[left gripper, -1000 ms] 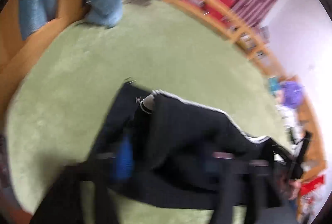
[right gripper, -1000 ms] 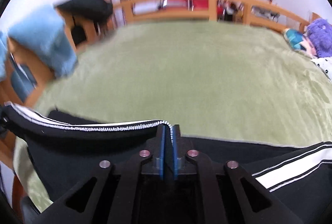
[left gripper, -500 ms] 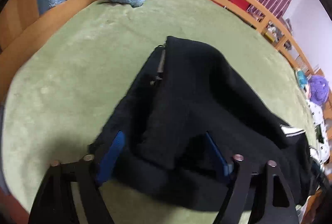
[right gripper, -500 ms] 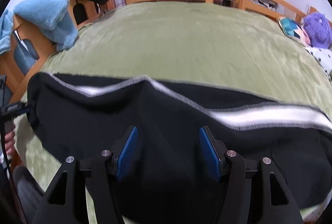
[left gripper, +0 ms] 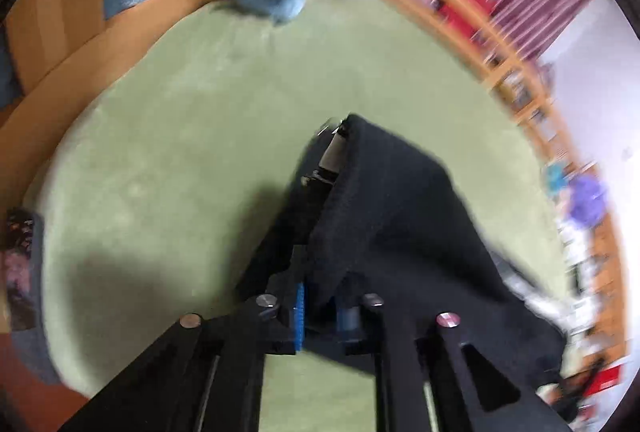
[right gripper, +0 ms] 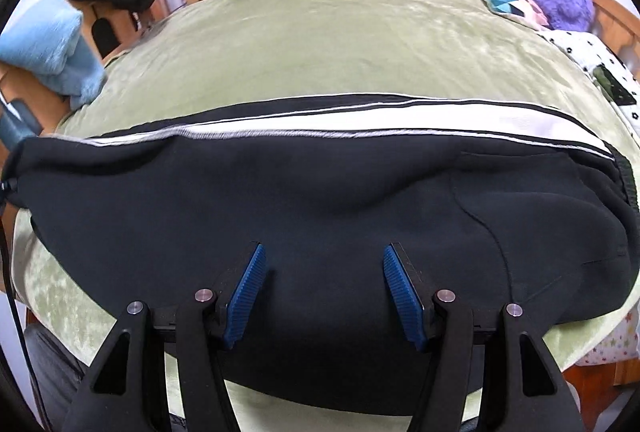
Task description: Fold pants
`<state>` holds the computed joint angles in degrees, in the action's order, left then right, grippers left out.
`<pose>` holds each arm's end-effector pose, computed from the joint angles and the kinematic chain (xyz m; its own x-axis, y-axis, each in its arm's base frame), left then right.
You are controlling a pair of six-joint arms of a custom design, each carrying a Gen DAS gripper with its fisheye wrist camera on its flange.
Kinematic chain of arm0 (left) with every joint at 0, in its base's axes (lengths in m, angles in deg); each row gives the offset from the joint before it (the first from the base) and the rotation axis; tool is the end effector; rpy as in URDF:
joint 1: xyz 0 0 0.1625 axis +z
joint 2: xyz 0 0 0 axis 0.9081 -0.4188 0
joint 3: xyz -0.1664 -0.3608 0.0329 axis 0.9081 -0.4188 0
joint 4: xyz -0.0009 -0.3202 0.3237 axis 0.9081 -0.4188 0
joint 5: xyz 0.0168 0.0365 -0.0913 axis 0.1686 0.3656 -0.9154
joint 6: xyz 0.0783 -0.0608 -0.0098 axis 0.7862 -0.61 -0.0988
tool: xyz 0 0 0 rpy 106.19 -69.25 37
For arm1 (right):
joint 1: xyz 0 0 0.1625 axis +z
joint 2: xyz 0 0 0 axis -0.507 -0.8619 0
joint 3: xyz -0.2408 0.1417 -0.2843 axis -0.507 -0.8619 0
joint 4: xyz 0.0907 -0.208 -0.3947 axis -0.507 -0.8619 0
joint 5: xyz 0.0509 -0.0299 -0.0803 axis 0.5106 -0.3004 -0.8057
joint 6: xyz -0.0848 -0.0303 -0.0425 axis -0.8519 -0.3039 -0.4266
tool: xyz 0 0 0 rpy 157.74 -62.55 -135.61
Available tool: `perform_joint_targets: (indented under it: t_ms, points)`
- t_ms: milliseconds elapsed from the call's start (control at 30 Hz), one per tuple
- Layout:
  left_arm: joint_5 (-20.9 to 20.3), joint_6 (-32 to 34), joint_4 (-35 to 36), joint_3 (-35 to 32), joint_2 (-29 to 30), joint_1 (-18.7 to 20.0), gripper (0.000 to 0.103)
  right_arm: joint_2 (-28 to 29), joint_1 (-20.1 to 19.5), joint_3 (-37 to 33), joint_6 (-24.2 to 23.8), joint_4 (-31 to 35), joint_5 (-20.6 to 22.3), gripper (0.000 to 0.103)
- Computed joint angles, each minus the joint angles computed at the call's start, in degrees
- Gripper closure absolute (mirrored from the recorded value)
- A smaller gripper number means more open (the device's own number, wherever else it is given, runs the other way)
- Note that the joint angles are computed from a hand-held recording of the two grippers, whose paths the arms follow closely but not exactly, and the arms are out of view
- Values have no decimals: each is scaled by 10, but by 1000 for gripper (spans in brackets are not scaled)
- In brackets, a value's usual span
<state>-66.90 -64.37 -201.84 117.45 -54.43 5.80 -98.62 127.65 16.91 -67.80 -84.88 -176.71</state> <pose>-0.0601 -0.7711 0.3627 -0.8855 -0.2422 -0.3965 0.0300 0.8218 -0.5690 0.1589 -0.7139 0.2495 -0.7482 0.1021 0.6556 -0.3133 0.8167 -0.4847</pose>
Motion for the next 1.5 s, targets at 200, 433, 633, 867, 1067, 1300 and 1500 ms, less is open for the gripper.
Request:
perform_joint_targets:
  t_ms: [200, 433, 633, 867, 1067, 1300, 1500]
  points:
    - [144, 38, -9, 28, 8, -53, 31, 1, -3, -11, -41, -24, -14, 42]
    - [112, 79, -46, -27, 45, -71, 25, 26, -15, -72, -100, -36, -2, 37]
    - [164, 84, -18, -119, 123, -66, 25, 86, -29, -183, -146, 20, 34, 29]
    - [219, 31, 118, -284, 222, -23, 25, 170, -46, -321, -160, 148, 39, 23]
    - [114, -20, 218, -315, 240, 6, 52, 183, -51, -326, -186, 189, 33, 65]
    - [105, 72, 55, -199, 170, -13, 71, 184, -39, -316, -223, 147, 29, 103]
    - [-8, 89, -41, -198, 148, 1, 68, 187, -35, -352, -198, 137, 78, 103]
